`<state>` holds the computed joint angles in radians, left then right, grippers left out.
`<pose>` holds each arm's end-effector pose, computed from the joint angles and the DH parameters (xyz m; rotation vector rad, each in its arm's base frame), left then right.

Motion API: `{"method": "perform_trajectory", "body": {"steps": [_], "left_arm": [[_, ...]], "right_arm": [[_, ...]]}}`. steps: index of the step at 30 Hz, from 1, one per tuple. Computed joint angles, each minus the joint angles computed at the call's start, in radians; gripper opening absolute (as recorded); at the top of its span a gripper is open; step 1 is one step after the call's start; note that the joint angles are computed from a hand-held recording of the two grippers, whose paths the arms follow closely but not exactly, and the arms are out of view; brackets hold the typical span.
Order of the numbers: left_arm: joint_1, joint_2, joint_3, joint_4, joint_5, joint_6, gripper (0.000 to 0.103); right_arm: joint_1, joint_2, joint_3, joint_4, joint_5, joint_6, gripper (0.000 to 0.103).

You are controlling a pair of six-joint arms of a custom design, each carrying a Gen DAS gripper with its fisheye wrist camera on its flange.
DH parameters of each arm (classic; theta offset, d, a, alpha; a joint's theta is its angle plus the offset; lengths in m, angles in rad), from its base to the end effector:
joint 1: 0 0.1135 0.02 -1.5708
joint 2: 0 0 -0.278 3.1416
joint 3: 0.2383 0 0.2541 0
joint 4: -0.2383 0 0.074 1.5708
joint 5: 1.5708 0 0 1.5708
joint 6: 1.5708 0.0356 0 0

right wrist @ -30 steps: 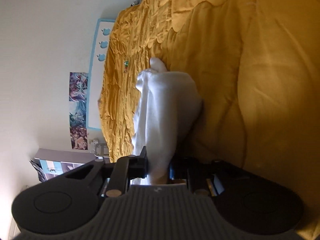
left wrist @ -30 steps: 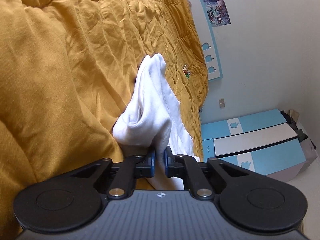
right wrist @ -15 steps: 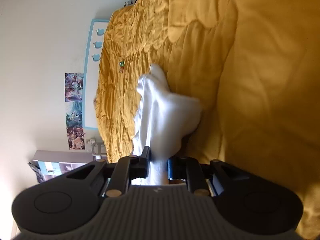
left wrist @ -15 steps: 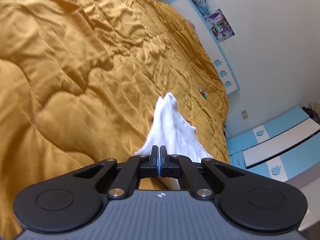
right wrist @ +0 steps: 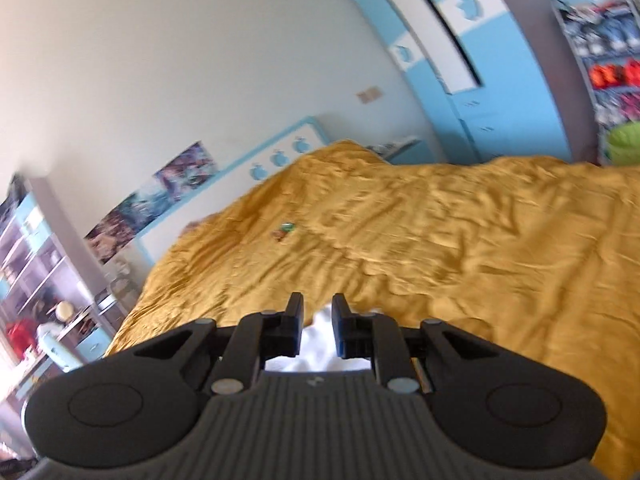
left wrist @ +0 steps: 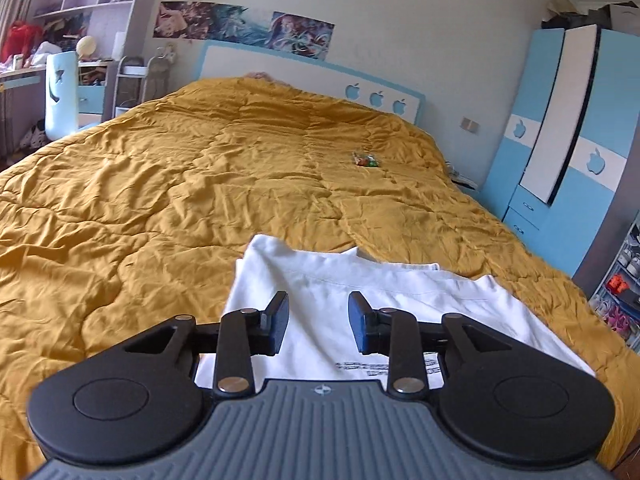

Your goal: Fold small clothes

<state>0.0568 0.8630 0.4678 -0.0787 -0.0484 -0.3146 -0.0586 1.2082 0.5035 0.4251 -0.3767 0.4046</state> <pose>0.1873 0.0124 0.2350 -0.4074 2.0049 -0.1116 0.2516 -0.0016 0.2296 0.1663 1.8637 0.5879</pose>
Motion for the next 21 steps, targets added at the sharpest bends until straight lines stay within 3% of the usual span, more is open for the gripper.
{"method": "perform_trajectory", "body": {"steps": [3,6,7,10,14,17,19,21], "left_arm": [[-0.121,0.120,-0.065,0.208,-0.018,-0.147,0.019],[-0.277,0.255,-0.114,0.347,-0.204,-0.136,0.013],[-0.319,0.297,-0.131,0.377,-0.266,-0.117,0.012],[-0.327,0.370,-0.154,0.367,-0.315,-0.132,0.009],[-0.231,0.283,-0.184,0.292,-0.270,-0.185,0.006],[-0.246,0.269,-0.171,0.211,-0.453,-0.197,0.006],[-0.164,0.261,-0.188,0.212,-0.407,-0.196,0.006],[-0.051,0.226,-0.216,0.220,-0.297,-0.193,0.006]], "right_arm": [[0.271,0.016,-0.057,0.103,0.221,-0.032,0.013],[0.474,0.121,-0.094,0.198,0.300,-0.130,0.013],[0.548,0.161,-0.112,0.230,0.336,-0.211,0.013],[0.658,0.286,-0.165,0.387,0.375,-0.429,0.012],[0.644,0.410,-0.150,0.424,0.375,-0.504,0.012],[0.552,0.512,-0.163,0.542,0.388,-0.530,0.011],[0.468,0.530,-0.179,0.585,0.381,-0.524,0.007],[0.395,0.533,-0.190,0.608,0.381,-0.534,0.001]]}}
